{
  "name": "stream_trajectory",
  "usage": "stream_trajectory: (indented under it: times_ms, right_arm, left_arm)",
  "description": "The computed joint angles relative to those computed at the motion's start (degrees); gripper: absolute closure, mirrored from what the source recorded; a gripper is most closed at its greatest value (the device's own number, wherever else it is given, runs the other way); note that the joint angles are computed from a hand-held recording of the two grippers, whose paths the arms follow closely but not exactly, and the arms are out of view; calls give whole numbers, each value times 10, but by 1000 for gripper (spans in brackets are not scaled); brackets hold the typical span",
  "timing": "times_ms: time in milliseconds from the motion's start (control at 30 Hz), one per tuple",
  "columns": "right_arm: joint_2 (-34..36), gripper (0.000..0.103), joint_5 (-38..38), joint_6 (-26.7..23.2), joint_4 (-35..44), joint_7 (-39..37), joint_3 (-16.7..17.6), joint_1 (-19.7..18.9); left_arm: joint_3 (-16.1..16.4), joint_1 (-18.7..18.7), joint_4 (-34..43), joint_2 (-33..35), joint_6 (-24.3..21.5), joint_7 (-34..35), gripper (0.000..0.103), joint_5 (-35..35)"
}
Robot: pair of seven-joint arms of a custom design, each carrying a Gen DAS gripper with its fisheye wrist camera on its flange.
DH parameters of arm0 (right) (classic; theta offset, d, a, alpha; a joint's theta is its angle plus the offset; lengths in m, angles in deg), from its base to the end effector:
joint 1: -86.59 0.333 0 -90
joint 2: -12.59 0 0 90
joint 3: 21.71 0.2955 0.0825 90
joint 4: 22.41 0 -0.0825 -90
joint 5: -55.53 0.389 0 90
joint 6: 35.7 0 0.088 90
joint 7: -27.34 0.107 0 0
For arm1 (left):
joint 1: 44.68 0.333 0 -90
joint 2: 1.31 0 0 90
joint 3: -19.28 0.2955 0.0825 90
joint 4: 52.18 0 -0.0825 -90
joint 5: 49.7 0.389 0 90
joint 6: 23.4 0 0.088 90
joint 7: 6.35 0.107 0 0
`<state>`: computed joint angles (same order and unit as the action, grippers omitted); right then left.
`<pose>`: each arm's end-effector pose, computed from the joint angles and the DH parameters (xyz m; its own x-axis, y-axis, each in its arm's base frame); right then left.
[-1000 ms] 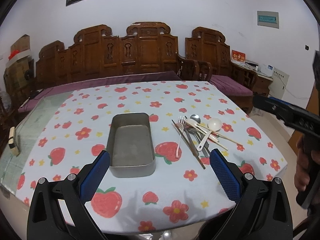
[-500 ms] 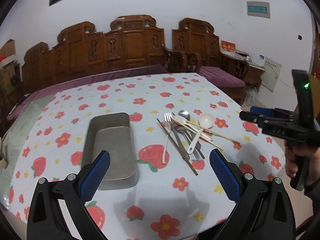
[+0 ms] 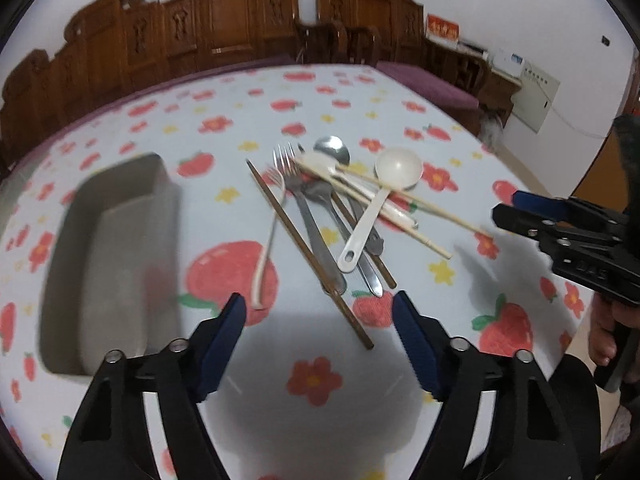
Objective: Organize utensils
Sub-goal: 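Reach the left tool down to the utensil pile and grasp a wooden chopstick, then carry the chopstick over the tray with the left tool while the right tool grasps a second chopstick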
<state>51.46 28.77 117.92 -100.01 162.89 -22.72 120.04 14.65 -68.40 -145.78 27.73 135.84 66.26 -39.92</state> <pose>0.6386 0.4267 0.3765 0.1584 -0.9843 -0.0775 -0.7529 -0.0697 -0.6544 0.6359 -0.3413 0.3782 -0.3263 -0.9421 0.0772 -0.7727 0.2188 -0.5958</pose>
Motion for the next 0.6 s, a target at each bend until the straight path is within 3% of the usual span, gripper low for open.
stream_trajectory:
  times_ms: [100, 133, 167, 300, 400, 433, 600]
  right_arm:
    - [6, 50, 7, -6, 5, -9, 5, -5]
    - [9, 50, 9, -8, 9, -11, 5, -6]
    - [13, 50, 14, -8, 12, -14, 7, -8]
    - [18, 50, 20, -10, 17, -21, 7, -10]
    - [19, 50, 28, -7, 18, -27, 10, -14]
    - [21, 50, 31, -7, 20, -30, 11, -15]
    - [53, 50, 47, -28, 67, -62, 19, -18]
  left_arm:
    - [-5, 2, 41, 36, -27, 7, 48, -12]
    - [-6, 2, 52, 44, -36, 8, 61, -15]
    - [-8, 2, 64, 54, -48, 11, 66, -17]
    - [-6, -2, 86, 74, -59, 14, 66, -19]
    - [-9, 2, 84, 72, -63, 19, 81, -25]
    - [-14, 7, 80, 69, -67, 24, 93, -31]
    - [-28, 31, 27, 33, -52, 50, 99, -57]
